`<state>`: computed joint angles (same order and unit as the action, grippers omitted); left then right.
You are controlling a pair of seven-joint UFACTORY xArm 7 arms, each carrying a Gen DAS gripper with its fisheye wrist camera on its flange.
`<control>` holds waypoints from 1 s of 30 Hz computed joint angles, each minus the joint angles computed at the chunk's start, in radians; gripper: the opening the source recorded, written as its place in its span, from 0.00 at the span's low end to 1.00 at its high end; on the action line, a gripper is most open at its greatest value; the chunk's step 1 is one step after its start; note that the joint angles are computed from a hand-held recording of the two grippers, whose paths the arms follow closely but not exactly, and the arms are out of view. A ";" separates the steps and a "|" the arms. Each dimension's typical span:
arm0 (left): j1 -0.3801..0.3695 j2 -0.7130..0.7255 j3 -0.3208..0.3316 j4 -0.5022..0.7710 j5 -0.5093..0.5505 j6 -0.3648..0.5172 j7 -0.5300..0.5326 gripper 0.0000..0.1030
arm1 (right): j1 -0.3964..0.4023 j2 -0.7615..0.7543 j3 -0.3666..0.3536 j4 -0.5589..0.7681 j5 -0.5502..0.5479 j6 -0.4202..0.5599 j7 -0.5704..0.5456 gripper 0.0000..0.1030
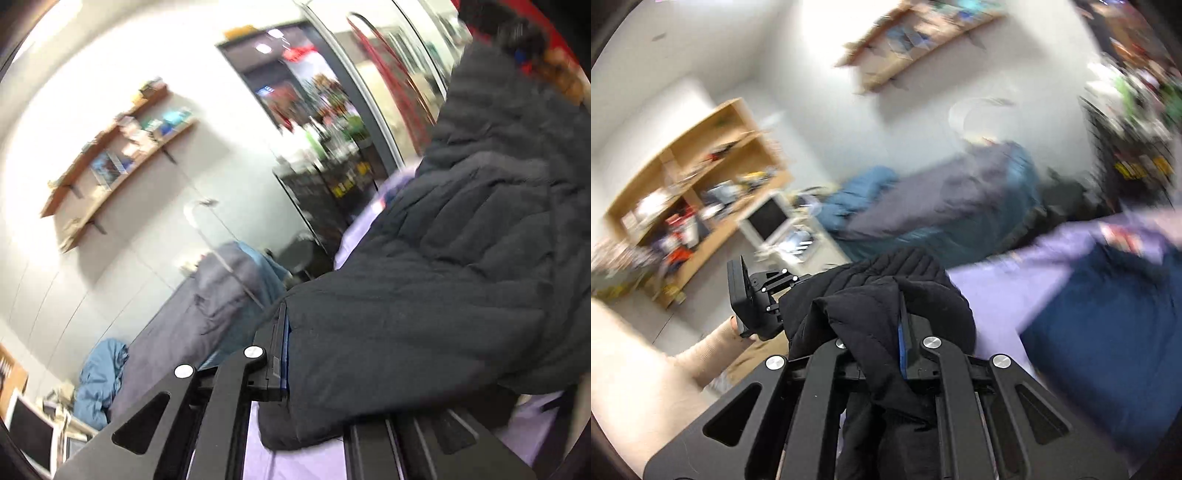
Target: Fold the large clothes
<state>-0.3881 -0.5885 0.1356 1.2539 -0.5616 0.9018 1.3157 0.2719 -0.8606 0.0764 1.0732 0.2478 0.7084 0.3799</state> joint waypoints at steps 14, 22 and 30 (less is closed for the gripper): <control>-0.119 -0.075 0.192 0.510 -0.093 0.298 -0.387 0.05 | 0.460 0.149 -0.183 0.335 0.301 -0.199 -0.551 0.07; -0.006 0.107 0.142 0.372 0.014 0.263 -0.540 0.08 | 0.103 0.357 -0.133 0.366 0.178 0.044 -0.265 0.07; 0.222 0.319 -0.140 0.121 0.315 0.021 -0.808 0.26 | -0.164 0.523 0.017 0.192 -0.070 0.019 0.129 0.19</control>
<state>-0.1659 -0.2693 -0.0042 1.3750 -0.2463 0.9232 0.5080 0.1083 -0.3372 0.0931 1.2647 0.1776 0.7272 0.5084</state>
